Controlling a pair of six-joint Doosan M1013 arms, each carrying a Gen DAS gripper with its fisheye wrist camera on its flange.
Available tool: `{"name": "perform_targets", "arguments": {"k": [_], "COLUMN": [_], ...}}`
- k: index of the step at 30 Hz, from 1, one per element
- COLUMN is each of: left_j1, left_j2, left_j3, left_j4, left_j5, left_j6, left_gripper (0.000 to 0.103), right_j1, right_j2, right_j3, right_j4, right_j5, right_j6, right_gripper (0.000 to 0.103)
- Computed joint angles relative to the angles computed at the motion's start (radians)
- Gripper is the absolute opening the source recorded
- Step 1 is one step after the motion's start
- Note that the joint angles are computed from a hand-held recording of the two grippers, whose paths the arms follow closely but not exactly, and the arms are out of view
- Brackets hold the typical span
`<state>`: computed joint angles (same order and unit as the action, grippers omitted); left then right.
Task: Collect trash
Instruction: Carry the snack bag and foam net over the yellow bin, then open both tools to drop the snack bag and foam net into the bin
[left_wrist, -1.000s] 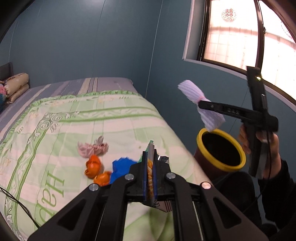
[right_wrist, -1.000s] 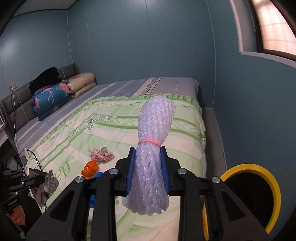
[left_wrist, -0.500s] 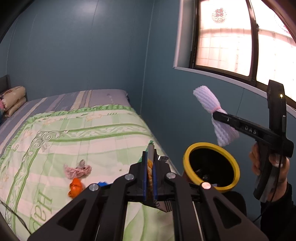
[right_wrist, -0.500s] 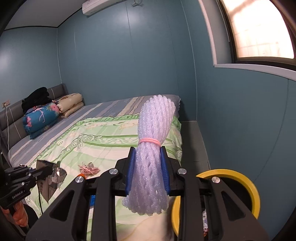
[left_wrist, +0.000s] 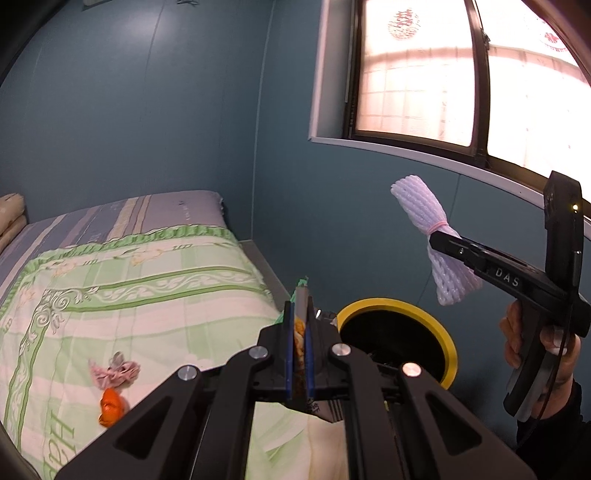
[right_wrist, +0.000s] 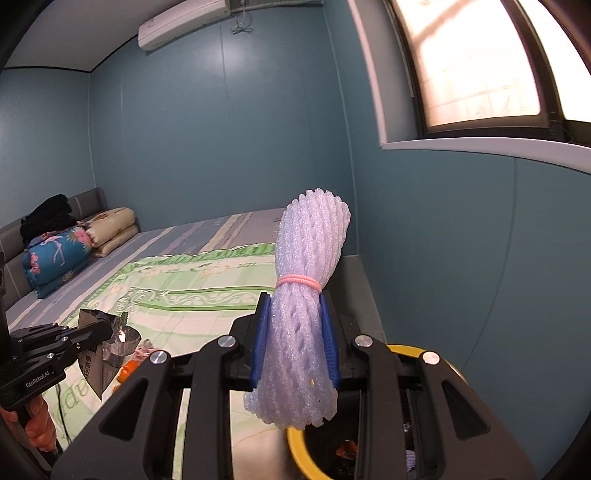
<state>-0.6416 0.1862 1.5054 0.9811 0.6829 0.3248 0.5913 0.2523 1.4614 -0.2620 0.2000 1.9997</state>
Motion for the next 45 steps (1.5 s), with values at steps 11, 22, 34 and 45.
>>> {"name": "perform_targets", "arguments": {"k": [11, 22, 34, 45], "left_j1": [0.005, 0.017, 0.039, 0.054], "left_j2": [0.083, 0.171, 0.266, 0.333], "left_j3": [-0.1, -0.192, -0.281, -0.342], "left_j4": [-0.095, -0.249, -0.489, -0.66], "left_j5": [-0.04, -0.066, -0.07, -0.017], "left_j6": [0.136, 0.305, 0.474, 0.59], "left_gripper": [0.005, 0.005, 0.005, 0.005], "right_j1": [-0.038, -0.073, -0.115, -0.142], "right_j2": [-0.002, 0.004, 0.038, 0.067], "right_j3": [0.029, 0.056, 0.044, 0.036], "right_j4": [-0.163, -0.204, -0.013, 0.133], "right_j5": [0.015, 0.041, 0.105, 0.16], "right_j6": [0.203, 0.283, 0.146, 0.056], "right_gripper": [0.025, 0.025, 0.025, 0.026]}}
